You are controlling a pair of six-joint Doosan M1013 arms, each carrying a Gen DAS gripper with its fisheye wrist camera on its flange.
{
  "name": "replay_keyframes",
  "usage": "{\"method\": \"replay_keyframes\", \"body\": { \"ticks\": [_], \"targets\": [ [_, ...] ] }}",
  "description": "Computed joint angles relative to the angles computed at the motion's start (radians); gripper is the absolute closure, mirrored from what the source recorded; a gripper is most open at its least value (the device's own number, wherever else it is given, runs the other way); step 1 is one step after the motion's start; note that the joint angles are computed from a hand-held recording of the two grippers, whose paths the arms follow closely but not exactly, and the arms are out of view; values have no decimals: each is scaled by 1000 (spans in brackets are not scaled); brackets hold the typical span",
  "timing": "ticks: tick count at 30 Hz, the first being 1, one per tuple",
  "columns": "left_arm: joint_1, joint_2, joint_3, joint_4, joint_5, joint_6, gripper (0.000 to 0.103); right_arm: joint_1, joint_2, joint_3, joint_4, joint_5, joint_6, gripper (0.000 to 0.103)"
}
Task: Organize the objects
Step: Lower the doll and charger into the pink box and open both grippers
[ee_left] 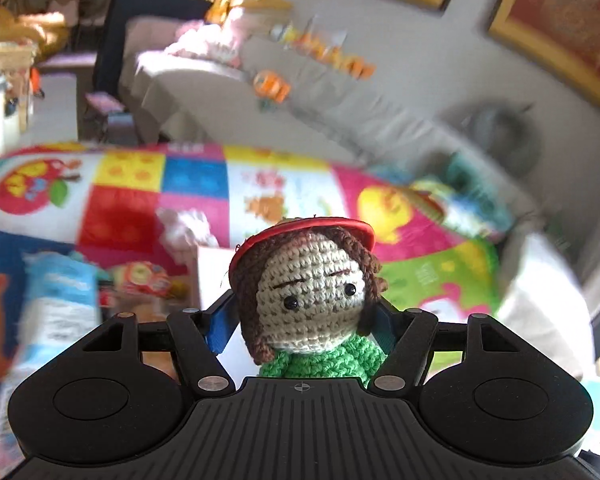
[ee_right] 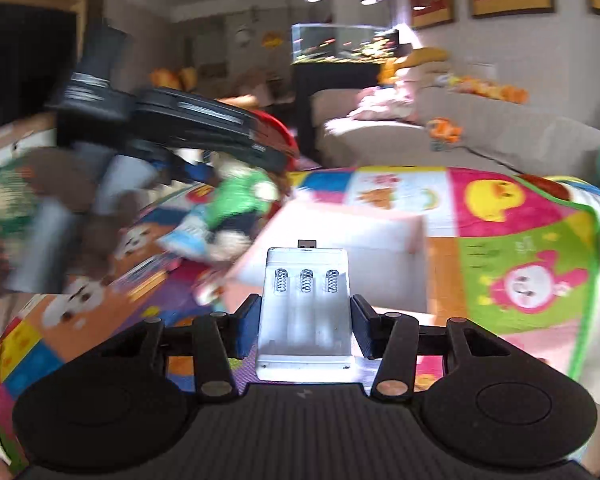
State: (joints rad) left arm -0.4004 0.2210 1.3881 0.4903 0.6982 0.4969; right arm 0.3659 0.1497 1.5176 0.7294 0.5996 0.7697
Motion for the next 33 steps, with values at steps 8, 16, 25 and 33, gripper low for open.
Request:
{"method": "replay_keyframes", "body": {
  "ticks": [8,16,25,33],
  "targets": [
    [-29,106,-95,-20,262,216,39,-28,7,7,-30,-22,47,56],
    [-38,-60,66,134,116,27,45,-4,99,-120,-103,40,147,56],
    [-67,-234,319,400,169,-257,45,103,301,-387,-674,190,549,56],
    [-9,-285,405,303,134,-282,45,96,337,-447,-509,342,489,58]
  ]
}}
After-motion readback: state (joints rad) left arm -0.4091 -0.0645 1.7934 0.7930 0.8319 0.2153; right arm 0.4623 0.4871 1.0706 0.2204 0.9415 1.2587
